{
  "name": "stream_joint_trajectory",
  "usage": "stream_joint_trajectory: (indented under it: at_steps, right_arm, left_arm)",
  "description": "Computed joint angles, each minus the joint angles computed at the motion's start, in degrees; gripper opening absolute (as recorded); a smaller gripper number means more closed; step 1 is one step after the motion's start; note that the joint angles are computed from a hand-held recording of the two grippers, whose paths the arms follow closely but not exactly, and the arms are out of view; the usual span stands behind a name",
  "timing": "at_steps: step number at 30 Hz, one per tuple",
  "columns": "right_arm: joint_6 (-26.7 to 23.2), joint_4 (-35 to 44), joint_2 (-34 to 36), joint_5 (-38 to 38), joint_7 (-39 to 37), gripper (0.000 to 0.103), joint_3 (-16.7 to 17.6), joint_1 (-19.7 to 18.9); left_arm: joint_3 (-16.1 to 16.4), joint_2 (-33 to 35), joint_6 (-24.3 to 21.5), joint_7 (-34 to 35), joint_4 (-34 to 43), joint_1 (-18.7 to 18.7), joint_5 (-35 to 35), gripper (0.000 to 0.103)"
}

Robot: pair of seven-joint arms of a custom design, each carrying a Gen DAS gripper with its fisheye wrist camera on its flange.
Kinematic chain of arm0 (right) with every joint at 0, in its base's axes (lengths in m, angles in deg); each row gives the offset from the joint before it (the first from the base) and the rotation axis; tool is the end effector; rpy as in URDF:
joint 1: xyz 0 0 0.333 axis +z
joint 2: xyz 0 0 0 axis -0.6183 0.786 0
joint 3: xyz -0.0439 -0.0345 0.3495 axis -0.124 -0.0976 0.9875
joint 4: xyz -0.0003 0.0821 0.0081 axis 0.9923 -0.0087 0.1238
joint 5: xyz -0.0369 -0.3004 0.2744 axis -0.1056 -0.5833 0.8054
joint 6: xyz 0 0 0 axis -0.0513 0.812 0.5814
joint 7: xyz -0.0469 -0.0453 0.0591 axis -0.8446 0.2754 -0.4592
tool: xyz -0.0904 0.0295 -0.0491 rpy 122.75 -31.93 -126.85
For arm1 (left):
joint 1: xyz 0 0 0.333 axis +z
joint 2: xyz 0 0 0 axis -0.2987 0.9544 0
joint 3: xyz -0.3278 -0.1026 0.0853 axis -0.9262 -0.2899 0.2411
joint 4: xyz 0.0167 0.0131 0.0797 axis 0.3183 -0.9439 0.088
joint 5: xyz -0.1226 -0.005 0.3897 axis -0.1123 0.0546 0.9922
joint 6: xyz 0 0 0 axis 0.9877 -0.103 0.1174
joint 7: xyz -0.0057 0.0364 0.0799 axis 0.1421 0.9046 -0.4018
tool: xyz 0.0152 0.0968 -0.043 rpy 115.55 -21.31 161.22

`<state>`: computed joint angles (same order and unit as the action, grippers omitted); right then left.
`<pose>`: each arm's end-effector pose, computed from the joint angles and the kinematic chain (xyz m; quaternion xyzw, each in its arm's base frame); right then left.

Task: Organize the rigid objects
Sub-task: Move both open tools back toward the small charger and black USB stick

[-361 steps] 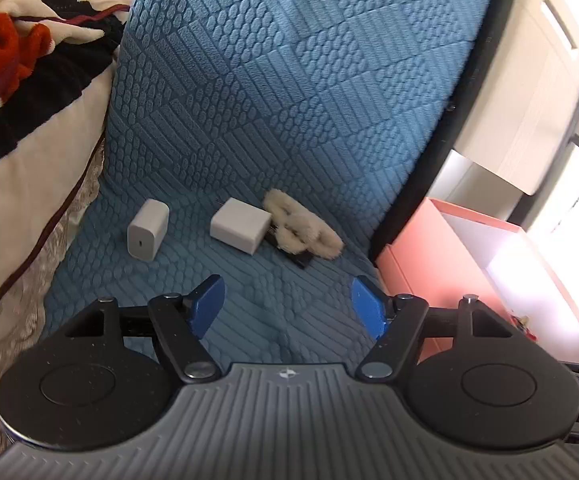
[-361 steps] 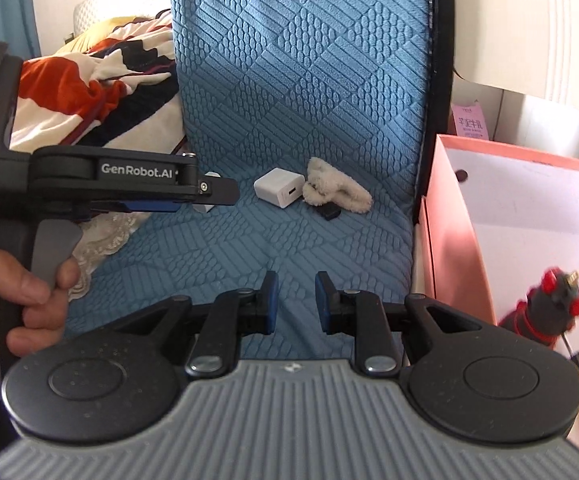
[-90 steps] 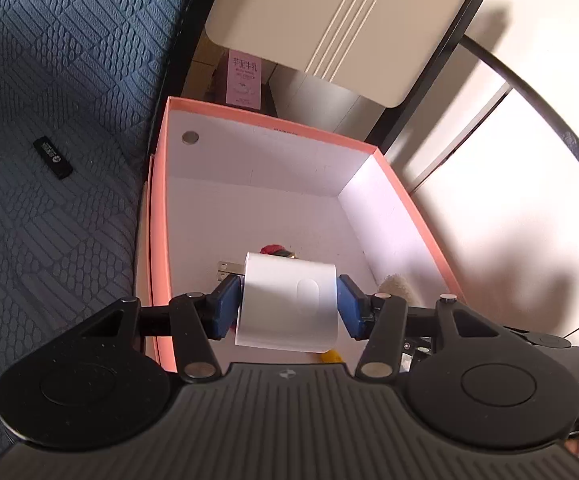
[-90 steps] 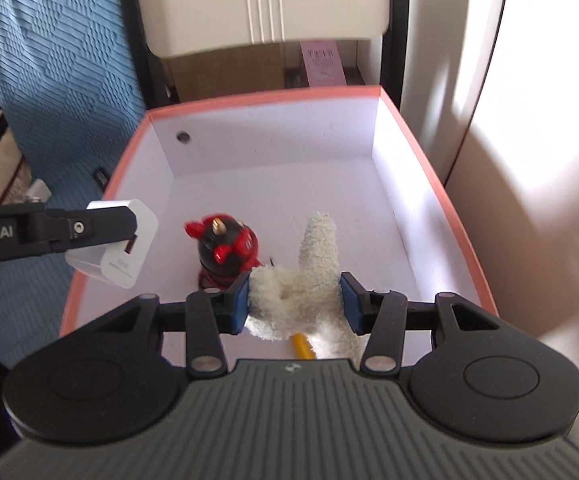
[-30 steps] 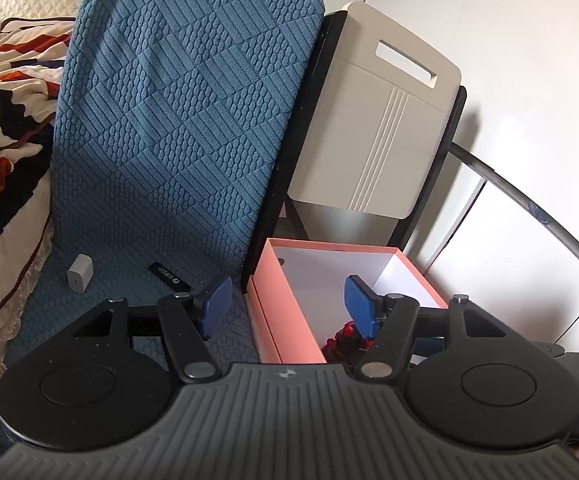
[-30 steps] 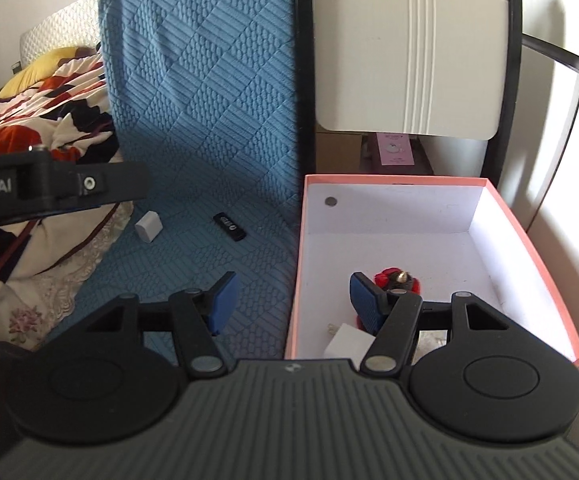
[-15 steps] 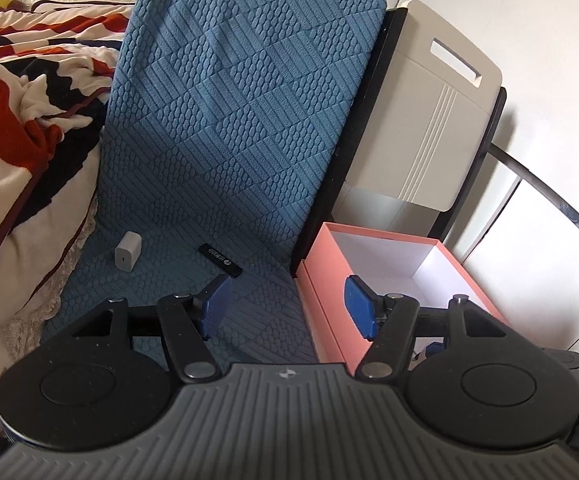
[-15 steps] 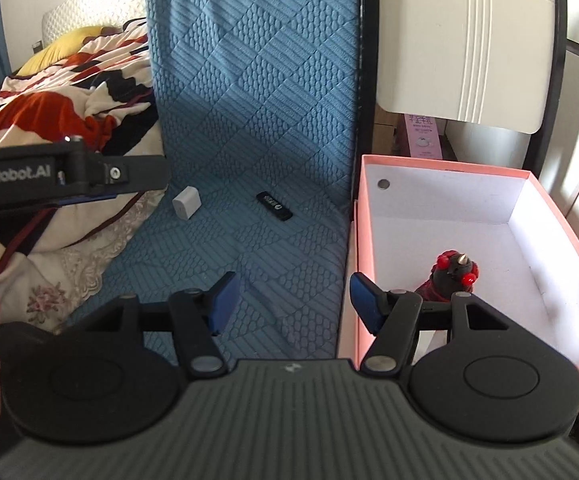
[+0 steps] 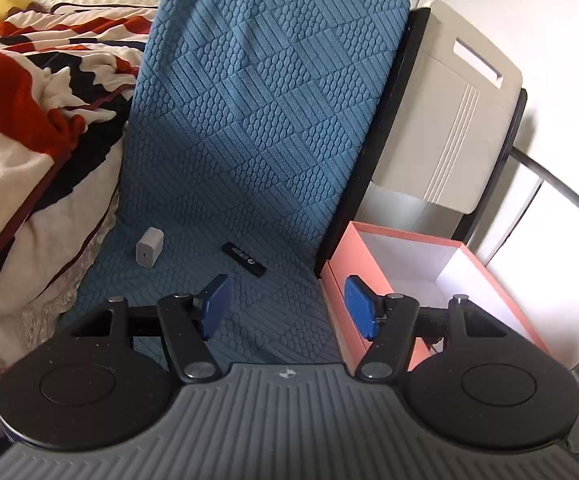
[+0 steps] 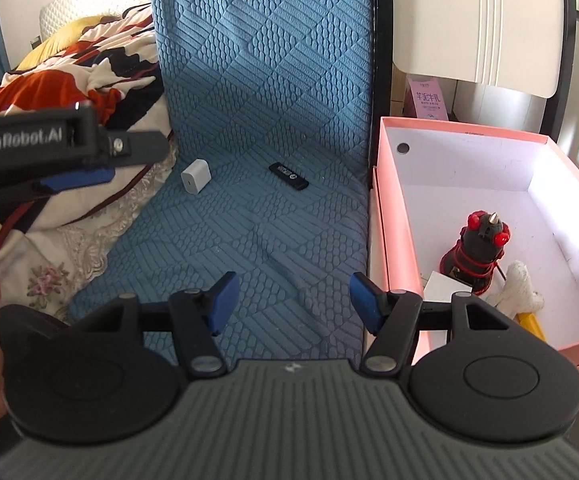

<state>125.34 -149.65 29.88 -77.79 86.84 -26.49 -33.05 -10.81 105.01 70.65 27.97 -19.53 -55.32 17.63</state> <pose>0.5896 0.2911 0.3906 -0.7764 0.4629 -0.1842 0.3860 0.5568 -0.5070 0.4112 -0.7058 0.4883 -0.4094 0.3096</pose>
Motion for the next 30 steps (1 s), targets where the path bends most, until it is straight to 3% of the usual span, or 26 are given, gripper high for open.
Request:
stream_joint_trajectory:
  at_steps: [8,11,16,20,24,30]
  right_arm:
    - [0.3,2.3,2.7,0.4,1.1,0.064,-1.7,1.9]
    - [-0.7,4.7,4.1,1.5,1.8,0.064,-5.2,5.3]
    - [-2.2,9.1,7.3,2.5,1.3,0.064,-5.3,6.0]
    - [-2.5,13.3,11.9,2.1,-1.0,0.064,-0.7,2.5]
    - [-4.2,17.7,15.0,3.2,-2.6,0.064,-0.9,3.3]
    - [-6.1,24.2,18.6,3.9,-5.4,0.064,-4.9,7.1]
  left_arm:
    - [1.6,4.7,1.4,3.6,3.1,0.6,-0.2,0.068]
    - [2.3,6.2,3.3,4.0,3.6,1.3,-1.0,0.068]
    - [3.9,7.7,5.5,7.4,5.3,1.5,-2.2,0.068]
    - [5.2,9.0,6.1,8.1,6.3,1.4,-1.6,0.068]
    - [5.8,9.7,7.8,7.4,6.4,2.6,-2.9,0.068]
    - [6.7,11.8,9.7,10.3,8.3,4.3,-6.3,0.068]
